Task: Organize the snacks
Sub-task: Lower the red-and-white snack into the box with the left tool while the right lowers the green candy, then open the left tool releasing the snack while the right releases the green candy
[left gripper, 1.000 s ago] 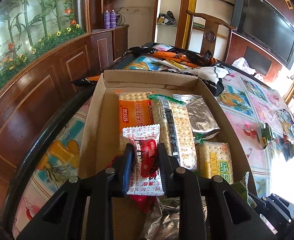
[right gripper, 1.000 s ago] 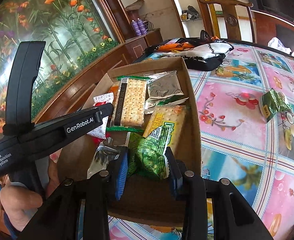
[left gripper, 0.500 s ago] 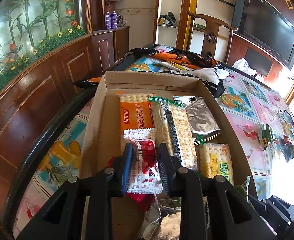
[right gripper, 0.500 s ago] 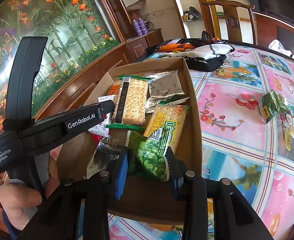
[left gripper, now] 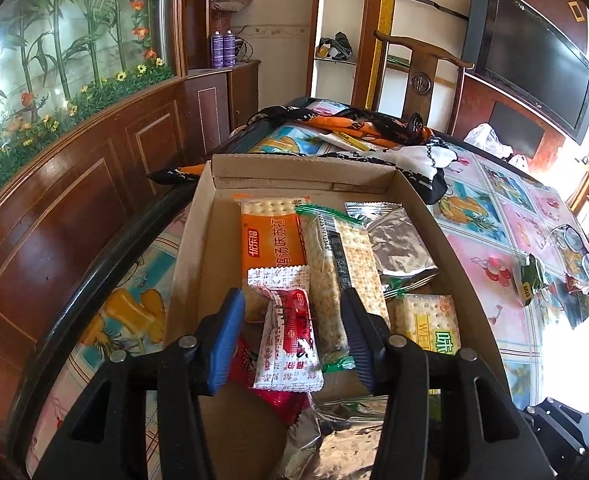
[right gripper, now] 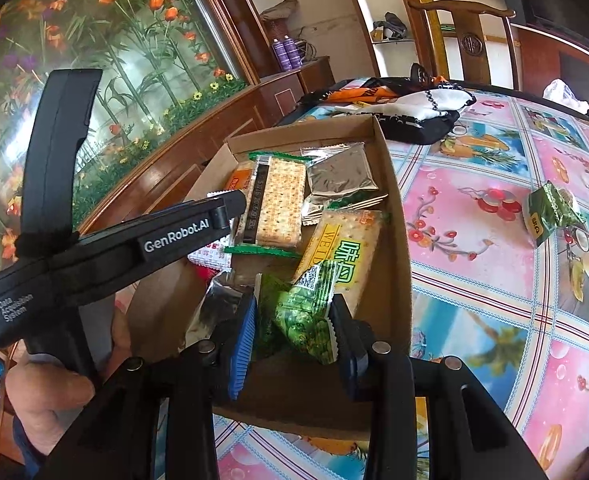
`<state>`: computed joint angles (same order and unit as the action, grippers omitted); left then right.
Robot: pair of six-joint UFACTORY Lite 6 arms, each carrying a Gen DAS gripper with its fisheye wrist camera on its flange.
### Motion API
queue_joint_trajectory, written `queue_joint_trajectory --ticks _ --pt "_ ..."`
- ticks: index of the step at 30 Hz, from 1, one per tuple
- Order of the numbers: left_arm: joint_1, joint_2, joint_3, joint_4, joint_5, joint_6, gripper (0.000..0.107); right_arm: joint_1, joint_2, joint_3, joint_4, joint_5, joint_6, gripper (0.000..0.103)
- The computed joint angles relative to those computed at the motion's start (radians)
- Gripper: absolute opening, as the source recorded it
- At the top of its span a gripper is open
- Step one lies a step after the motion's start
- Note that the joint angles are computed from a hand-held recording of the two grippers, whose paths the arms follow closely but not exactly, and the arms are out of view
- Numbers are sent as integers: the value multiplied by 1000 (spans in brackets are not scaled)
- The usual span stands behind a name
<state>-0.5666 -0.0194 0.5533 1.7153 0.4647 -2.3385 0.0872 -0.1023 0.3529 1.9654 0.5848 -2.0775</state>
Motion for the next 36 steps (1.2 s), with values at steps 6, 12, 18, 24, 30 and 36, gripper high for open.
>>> queue_joint_trajectory --ticks 6,12,18,24,30,36 --pt "-20 -19 -8 3 20 -11 56 -22 -59 -25 -36 11 30 52" --pt "-42 -41 -20 10 52 -26 58 -34 -122 -48 -73 10 53 54" --pt "-84 -50 -22 -10 124 -24 60 -76 -238 -92 -135 17 90 54" --pt "-121 -39 -12 -31 179 -8 63 -112 -292 -110 -168 8 92 55" --pt "-162 -28 -5 -54 245 3 70 -155 -289 -110 -173 6 85 55" --pt "-214 -2 4 -77 343 0 78 -225 -282 -118 -164 34 68 58"
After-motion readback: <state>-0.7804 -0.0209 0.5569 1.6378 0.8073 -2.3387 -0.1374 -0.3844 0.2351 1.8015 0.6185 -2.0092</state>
